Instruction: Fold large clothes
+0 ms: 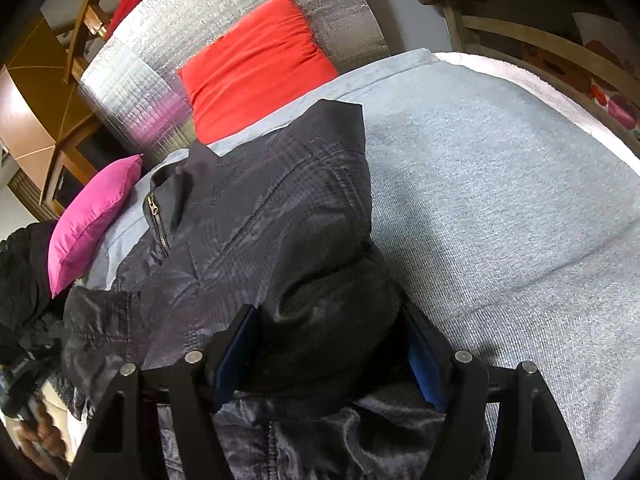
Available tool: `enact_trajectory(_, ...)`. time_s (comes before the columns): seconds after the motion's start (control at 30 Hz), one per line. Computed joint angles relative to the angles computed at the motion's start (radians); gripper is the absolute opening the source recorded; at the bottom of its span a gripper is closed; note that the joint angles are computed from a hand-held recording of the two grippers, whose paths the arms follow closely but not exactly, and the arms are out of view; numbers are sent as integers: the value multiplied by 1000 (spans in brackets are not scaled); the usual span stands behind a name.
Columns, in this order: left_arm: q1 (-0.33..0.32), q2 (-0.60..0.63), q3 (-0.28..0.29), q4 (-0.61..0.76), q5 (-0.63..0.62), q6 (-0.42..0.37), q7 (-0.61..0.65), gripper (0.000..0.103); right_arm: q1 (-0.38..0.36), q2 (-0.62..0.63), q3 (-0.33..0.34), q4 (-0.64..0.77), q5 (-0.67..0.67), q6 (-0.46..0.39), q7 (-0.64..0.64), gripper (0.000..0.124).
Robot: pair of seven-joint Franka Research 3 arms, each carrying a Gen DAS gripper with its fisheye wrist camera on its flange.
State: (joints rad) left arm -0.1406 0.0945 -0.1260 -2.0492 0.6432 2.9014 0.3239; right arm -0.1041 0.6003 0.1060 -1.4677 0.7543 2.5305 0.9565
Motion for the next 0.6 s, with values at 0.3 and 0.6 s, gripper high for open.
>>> enact_trajectory(0.3, 33, -186, -43, -165, -12, -180, 35, 18, -10, -1, 0, 4, 13, -19, 16, 75)
enact_trajectory(0.6, 202, -654, -58, -534, 44, -289, -176, 56, -61, -35, 29, -20, 138, -55, -8, 75)
